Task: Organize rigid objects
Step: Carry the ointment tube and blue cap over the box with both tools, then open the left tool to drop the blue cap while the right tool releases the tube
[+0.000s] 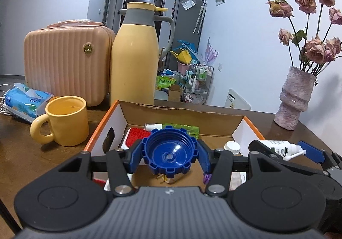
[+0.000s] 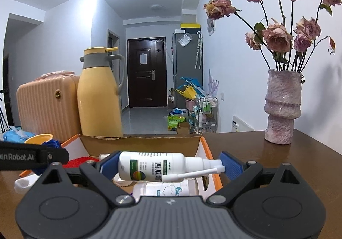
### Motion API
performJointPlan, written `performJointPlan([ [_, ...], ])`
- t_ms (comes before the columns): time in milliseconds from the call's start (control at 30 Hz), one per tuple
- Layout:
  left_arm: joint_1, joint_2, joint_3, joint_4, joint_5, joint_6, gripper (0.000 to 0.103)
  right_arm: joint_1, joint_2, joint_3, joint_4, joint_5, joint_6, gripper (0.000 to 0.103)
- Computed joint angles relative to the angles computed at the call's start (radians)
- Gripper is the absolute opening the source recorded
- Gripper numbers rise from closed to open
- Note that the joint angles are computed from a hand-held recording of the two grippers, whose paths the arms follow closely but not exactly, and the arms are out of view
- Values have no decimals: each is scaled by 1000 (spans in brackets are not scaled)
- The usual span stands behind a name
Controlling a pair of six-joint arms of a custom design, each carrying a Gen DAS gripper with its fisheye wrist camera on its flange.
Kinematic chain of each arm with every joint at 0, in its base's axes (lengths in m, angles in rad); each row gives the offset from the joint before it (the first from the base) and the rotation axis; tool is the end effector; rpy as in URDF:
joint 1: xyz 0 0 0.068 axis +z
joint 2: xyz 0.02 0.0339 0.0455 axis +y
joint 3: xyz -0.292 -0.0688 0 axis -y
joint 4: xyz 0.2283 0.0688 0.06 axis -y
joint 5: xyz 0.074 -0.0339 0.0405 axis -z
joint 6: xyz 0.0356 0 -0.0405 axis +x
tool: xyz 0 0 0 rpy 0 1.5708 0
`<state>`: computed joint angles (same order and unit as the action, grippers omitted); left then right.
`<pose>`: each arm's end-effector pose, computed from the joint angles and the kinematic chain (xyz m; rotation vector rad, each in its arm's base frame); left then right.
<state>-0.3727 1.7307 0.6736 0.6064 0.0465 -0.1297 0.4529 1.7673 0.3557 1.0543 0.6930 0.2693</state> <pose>0.3063 -0.1215 0.1847 0.2768 2.0213 -0.3639 0.2504 0.0966 0.1485 0.2828 1.8247 -0.1658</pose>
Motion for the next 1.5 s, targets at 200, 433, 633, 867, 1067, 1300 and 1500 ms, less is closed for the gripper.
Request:
performJointPlan([
  [200,-10,58,66,-14,-12,-4,54,-53,38,48,-11,-49,-14,97],
  [433,-13,116,132,-30,-25,1,54,-90,75,101,-27,-86,-32,97],
  [633,-8,156,186,-51,-37,3,54,-109,110,148,-42,-109,-50,97],
  [867,1,202,251,-84,-48,8,54,-129,145,203,-69,-131,-65,97],
  [1067,6,235,296,-106,-57,15,54,-148,171,251,-113,-144,-68,97],
  [1300,17,261,338,-143,-66,16,54,-158,187,280,-142,-158,-82,97],
  [1500,17,259,332,-141,-87,11,68,-160,185,289,-181,-164,-81,97],
])
